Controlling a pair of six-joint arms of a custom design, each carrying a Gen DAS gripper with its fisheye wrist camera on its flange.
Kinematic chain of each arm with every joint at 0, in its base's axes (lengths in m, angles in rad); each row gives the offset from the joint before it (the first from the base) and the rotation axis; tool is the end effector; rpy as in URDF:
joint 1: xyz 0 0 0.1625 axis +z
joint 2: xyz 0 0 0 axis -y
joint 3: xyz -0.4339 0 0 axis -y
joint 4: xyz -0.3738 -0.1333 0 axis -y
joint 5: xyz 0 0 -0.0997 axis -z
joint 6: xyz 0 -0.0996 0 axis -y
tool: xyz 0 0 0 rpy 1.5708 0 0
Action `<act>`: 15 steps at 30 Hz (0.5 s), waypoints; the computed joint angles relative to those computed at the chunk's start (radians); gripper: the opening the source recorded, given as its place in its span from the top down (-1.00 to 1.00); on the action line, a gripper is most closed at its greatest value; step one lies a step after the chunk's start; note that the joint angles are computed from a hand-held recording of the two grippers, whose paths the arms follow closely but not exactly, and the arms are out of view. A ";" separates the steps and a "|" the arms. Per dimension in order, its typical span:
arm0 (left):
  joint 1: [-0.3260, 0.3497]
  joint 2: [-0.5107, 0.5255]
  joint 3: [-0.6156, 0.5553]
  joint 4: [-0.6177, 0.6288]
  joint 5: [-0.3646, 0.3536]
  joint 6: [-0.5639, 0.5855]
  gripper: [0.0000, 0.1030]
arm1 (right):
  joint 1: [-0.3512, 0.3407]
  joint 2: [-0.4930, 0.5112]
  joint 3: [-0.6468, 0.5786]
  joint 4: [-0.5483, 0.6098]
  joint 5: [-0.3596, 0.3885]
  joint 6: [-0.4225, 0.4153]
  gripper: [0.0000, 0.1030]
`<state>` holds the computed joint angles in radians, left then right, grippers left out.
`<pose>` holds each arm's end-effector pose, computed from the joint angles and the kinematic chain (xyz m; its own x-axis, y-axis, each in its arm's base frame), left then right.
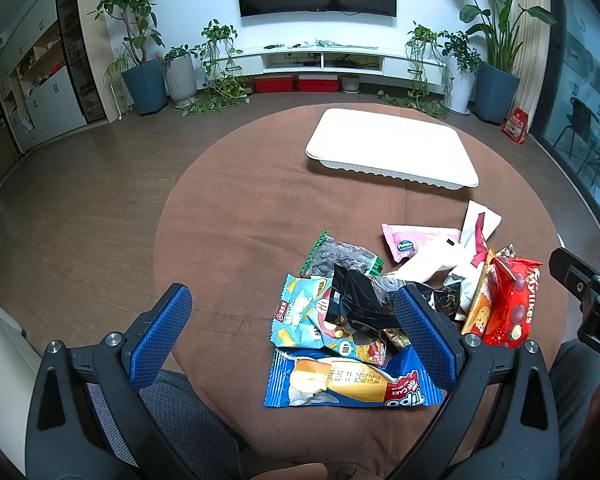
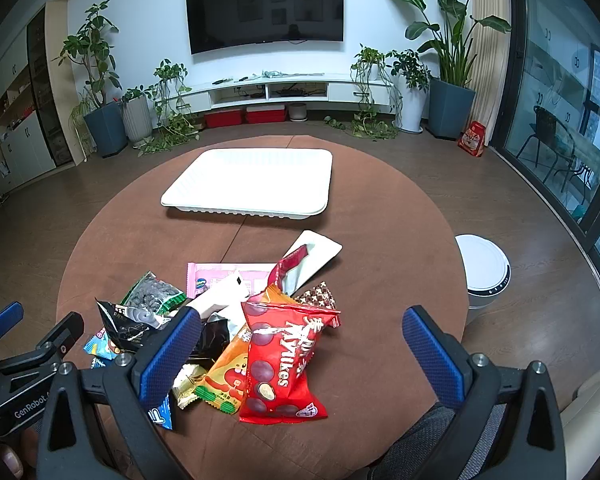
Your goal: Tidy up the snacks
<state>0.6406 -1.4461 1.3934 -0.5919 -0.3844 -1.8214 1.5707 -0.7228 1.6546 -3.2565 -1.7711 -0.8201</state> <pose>-0.2318 -0.4542 0.5106 -0.5584 -0.5323 -0.6362 0.2389 0.6312 -0.7379 0.1134 -0.6878 0.1466 -0.6686 -0.4401 0.5995 -0.7165 0.5970 -0.3609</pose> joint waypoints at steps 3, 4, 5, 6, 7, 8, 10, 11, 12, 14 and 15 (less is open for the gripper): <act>0.000 0.000 0.000 0.000 0.000 0.000 -0.99 | 0.000 0.000 0.000 0.001 0.001 0.000 -1.00; 0.000 0.000 0.000 0.000 0.000 0.001 -0.99 | 0.001 -0.001 0.001 0.002 0.000 0.002 -1.00; 0.000 0.000 0.000 0.000 0.000 0.001 -0.99 | 0.001 -0.001 0.001 0.002 -0.001 0.003 -1.00; 0.000 0.000 0.001 -0.001 0.001 0.001 -0.99 | 0.000 0.000 0.000 0.001 0.000 0.001 -1.00; 0.000 0.000 0.001 -0.001 0.001 0.001 -0.99 | 0.001 -0.001 0.002 0.001 -0.001 0.002 -1.00; 0.000 -0.001 0.001 -0.001 0.000 0.002 -0.99 | 0.001 -0.002 0.002 0.001 0.000 0.002 -1.00; 0.000 0.000 0.001 0.000 -0.001 -0.002 -0.99 | -0.001 0.000 0.000 0.001 0.001 0.000 -1.00; 0.001 -0.003 0.005 -0.006 -0.002 0.001 -0.99 | 0.001 -0.001 0.002 0.001 -0.001 0.002 -1.00; 0.000 -0.004 0.007 -0.013 -0.002 0.007 -0.99 | 0.000 0.000 0.000 0.002 0.000 0.001 -1.00; 0.001 -0.008 0.015 -0.019 -0.002 0.011 -0.99 | 0.001 -0.001 0.001 0.004 -0.001 0.005 -1.00; 0.003 -0.010 0.019 -0.017 -0.002 0.009 -0.99 | 0.000 -0.001 0.000 0.006 -0.001 0.006 -1.00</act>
<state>0.6433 -1.4563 1.4124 -0.6085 -0.3863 -1.8124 1.5709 -0.7239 1.6550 -3.2508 -1.7718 -0.8145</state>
